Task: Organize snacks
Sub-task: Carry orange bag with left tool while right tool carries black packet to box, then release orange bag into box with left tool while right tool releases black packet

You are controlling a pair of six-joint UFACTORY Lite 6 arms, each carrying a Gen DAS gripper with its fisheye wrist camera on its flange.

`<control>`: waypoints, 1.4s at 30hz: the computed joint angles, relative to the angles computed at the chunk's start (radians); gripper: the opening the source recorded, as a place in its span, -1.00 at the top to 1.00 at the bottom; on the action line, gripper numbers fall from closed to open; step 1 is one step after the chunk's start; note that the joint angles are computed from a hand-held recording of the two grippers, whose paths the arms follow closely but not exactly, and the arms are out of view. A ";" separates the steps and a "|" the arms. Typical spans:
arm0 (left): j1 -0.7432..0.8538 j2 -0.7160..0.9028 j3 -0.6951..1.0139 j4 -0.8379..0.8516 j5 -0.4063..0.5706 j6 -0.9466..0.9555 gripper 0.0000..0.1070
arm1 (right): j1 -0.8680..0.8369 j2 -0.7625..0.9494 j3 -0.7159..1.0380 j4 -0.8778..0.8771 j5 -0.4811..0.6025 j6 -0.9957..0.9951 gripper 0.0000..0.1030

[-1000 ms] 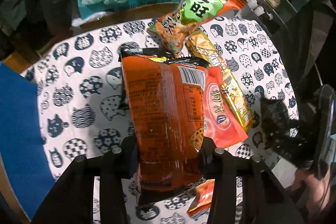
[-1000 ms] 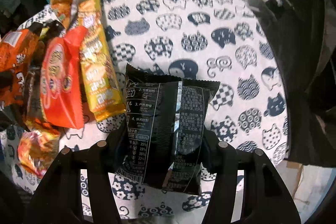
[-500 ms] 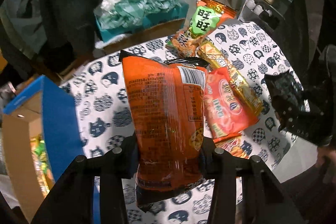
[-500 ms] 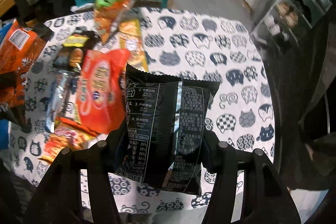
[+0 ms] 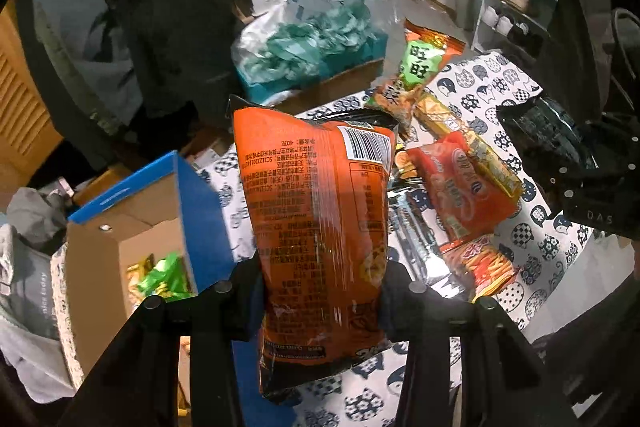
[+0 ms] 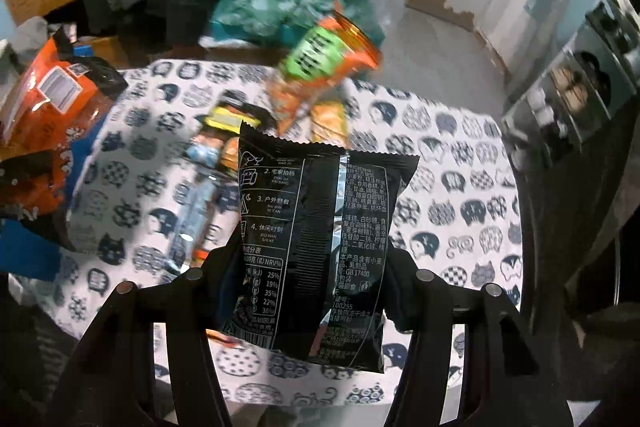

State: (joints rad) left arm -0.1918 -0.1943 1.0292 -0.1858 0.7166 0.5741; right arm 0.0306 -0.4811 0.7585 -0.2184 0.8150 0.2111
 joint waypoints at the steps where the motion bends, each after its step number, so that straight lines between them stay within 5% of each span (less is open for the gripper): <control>1: 0.021 -0.010 0.000 -0.013 0.007 0.026 0.16 | 0.033 0.008 0.015 -0.011 0.007 0.024 -0.10; 18: 0.423 0.007 0.094 -0.243 0.120 0.418 0.16 | 0.458 0.284 0.339 -0.100 0.050 0.294 -0.11; 42: 0.766 0.269 0.245 -0.338 0.104 0.650 0.16 | 0.702 0.819 0.912 -0.037 0.046 0.305 -0.11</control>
